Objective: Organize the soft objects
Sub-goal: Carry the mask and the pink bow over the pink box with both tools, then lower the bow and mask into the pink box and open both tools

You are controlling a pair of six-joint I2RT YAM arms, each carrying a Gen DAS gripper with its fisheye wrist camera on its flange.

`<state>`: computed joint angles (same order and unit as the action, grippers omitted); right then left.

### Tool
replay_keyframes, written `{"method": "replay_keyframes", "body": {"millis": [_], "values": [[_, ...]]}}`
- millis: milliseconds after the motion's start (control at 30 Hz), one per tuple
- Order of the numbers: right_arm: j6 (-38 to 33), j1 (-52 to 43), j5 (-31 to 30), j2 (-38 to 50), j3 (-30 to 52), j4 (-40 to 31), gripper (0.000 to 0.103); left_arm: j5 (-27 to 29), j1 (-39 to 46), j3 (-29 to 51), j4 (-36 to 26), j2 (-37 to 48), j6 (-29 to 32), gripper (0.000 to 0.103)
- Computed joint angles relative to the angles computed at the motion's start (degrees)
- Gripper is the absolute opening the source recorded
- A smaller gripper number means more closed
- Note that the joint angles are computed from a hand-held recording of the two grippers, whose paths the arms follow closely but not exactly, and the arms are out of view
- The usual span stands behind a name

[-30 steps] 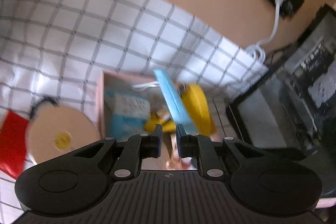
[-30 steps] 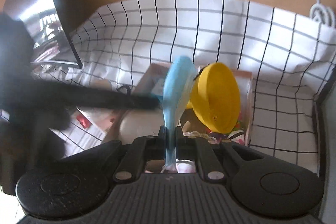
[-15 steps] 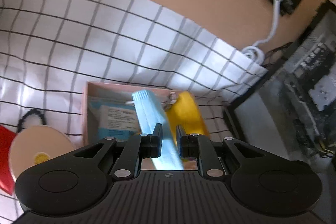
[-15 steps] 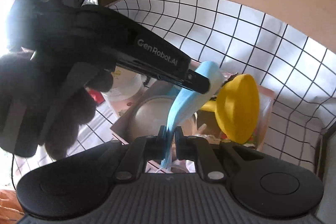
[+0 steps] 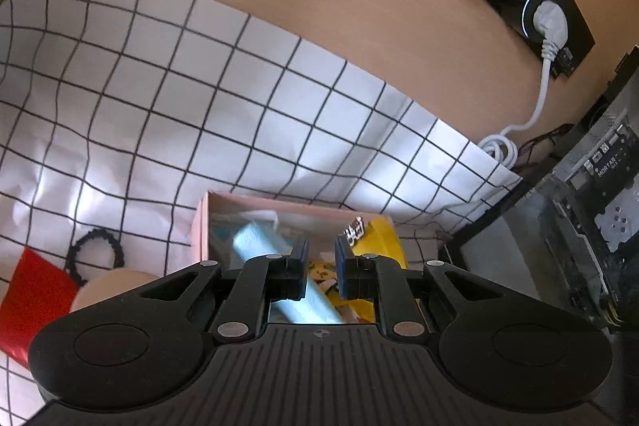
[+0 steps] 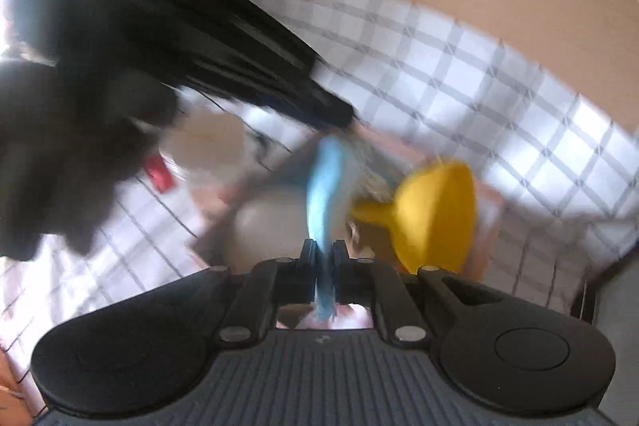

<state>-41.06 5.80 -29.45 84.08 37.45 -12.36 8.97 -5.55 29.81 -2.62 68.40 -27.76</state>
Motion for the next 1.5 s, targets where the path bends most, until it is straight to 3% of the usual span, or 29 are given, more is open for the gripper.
{"method": "replay_keyframes", "body": {"millis": [300,467,600,700,767,867,967,1100,1200,1333,1433,1500], "values": [[4.95,-2.2,0.5,4.49,-1.44,7.25,0.009,-1.45,-4.72,1.59,2.67,11.22,-0.49,0.017],[4.65,-9.49,-5.98,-1.94,-4.49,5.07,0.027,-1.08,-4.81,1.97,2.98,12.34,-0.25,0.018],[5.63,-15.34,-9.63,-6.24,-5.99,3.21,0.028,-0.44,-4.5,2.22,4.26,14.21,-1.04,0.025],[6.98,-15.08,-11.68,-4.84,-4.48,1.07,0.028,-0.42,-4.74,2.54,5.38,15.78,-2.47,0.026],[8.8,-11.95,-9.93,-3.02,-4.16,1.86,0.027,-0.58,-4.95,2.91,5.09,16.3,-2.64,0.026],[12.49,-6.53,-3.15,2.77,-5.88,9.5,0.027,-0.89,-5.09,3.02,3.92,15.76,-2.26,0.025],[16.3,-3.22,3.17,7.94,-6.19,15.63,0.026,-1.54,-5.56,1.79,2.17,11.52,-2.32,0.025],[14.43,-4.14,2.59,5.16,-9.97,18.63,0.027,-1.62,-5.81,-1.26,-0.25,2.22,-0.29,0.025],[12.03,-5.88,0.41,-1.77,-12.43,15.75,0.027,-0.67,-4.9,-4.13,-3.06,-7.7,0.25,0.025],[9.53,-8.8,-3.03,-12.55,-15.49,10.39,0.028,-3.34,-3.69,-6.85,-9.18,-22.54,0.56,0.025],[10.45,-7.87,-3.67,-20.36,-16.6,6.89,0.028,-5.69,-0.51,-8.55,-16.43,-35.53,1.62,0.025],[12.55,-4.67,-1.02,-24.01,-17.07,7.18,0.029,-4.92,3.97,-8.88,-22.79,-43.04,3.4,0.025]]}}
